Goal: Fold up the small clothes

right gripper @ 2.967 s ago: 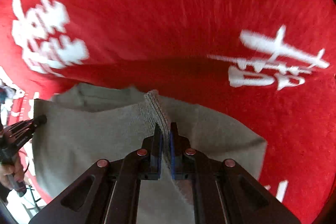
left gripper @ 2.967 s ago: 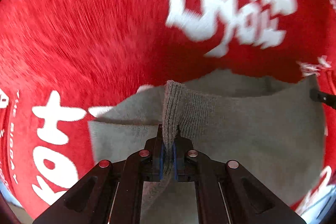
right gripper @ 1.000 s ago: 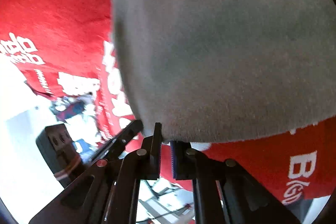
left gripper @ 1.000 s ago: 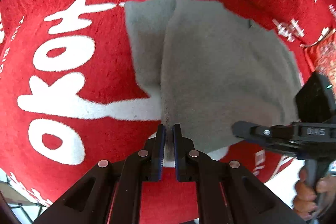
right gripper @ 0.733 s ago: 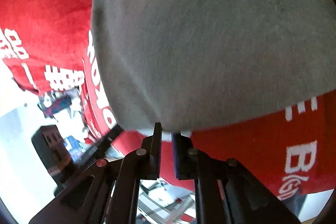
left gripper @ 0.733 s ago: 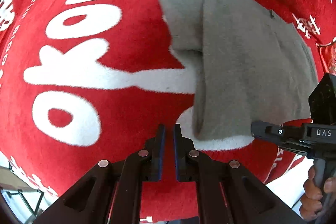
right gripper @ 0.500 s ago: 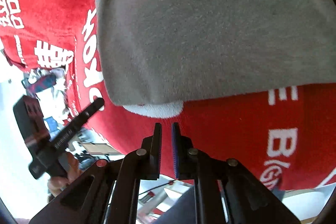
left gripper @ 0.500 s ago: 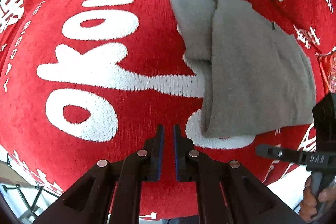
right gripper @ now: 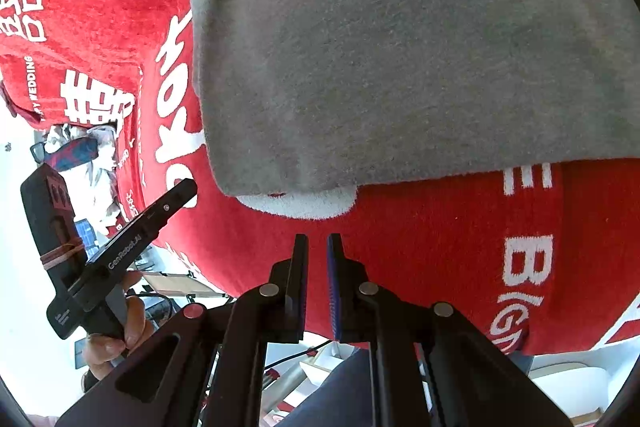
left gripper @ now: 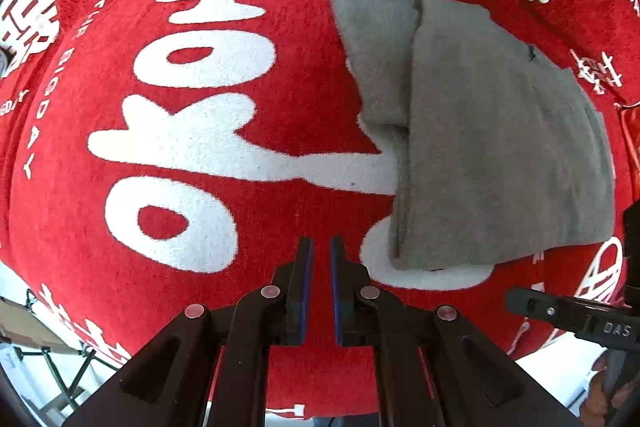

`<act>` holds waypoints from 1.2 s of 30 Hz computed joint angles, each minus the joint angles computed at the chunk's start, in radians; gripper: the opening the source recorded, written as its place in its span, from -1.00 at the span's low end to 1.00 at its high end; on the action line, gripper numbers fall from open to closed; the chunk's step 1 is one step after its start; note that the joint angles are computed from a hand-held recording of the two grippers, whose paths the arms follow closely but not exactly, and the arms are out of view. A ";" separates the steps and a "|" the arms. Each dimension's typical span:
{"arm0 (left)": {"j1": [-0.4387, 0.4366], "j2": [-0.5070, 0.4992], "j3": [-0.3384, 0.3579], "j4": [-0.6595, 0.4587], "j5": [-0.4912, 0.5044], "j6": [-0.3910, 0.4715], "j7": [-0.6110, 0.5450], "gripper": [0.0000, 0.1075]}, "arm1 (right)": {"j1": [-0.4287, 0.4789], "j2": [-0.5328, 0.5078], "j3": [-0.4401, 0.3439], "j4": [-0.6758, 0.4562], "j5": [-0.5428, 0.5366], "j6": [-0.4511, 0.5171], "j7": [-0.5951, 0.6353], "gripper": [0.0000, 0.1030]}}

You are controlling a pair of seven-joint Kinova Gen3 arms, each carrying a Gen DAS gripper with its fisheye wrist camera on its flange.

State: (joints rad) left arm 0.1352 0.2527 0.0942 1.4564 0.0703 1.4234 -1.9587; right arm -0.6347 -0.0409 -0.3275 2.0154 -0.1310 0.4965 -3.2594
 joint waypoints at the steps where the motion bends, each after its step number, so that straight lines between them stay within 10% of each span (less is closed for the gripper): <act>1: -0.006 -0.004 -0.003 0.005 0.003 -0.006 -0.004 -0.82 | -0.001 0.000 -0.002 -0.003 0.007 0.002 -0.009 -0.77; 3: -0.017 -0.002 -0.007 0.005 0.016 -0.007 -0.002 -0.80 | -0.002 0.003 -0.007 -0.009 0.029 0.009 -0.031 -0.77; 4: -0.022 0.002 -0.009 0.002 0.022 -0.002 0.000 -0.31 | -0.004 0.004 -0.011 -0.017 0.049 0.021 -0.051 -0.77; 5: -0.025 0.003 -0.010 0.002 0.028 0.000 0.007 0.74 | -0.006 0.004 -0.013 -0.021 0.067 0.029 -0.070 -0.77; 6: -0.027 -0.002 -0.013 0.006 0.033 -0.009 0.017 0.90 | -0.007 0.003 -0.015 -0.024 0.079 0.033 -0.083 -0.77; 9: -0.039 -0.021 -0.010 0.019 0.053 -0.037 0.003 0.89 | -0.011 -0.001 -0.018 -0.030 0.106 0.049 -0.120 -0.77; 13: -0.027 -0.024 -0.006 0.026 0.038 -0.056 0.008 0.89 | -0.016 -0.005 -0.031 -0.043 0.171 0.078 -0.192 0.35; 26: 0.011 -0.015 -0.004 0.016 -0.030 -0.081 0.085 0.89 | -0.071 0.020 -0.049 -0.139 0.371 0.246 -0.322 0.66; 36: -0.003 -0.002 -0.003 0.010 -0.002 -0.063 0.057 0.89 | -0.083 0.012 -0.039 -0.109 0.436 0.195 -0.414 1.00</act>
State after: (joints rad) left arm 0.1321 0.2510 0.0916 1.4660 0.0686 1.3601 -1.9013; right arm -0.7172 -0.0290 -0.3668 1.9063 0.3046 0.6917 -3.6730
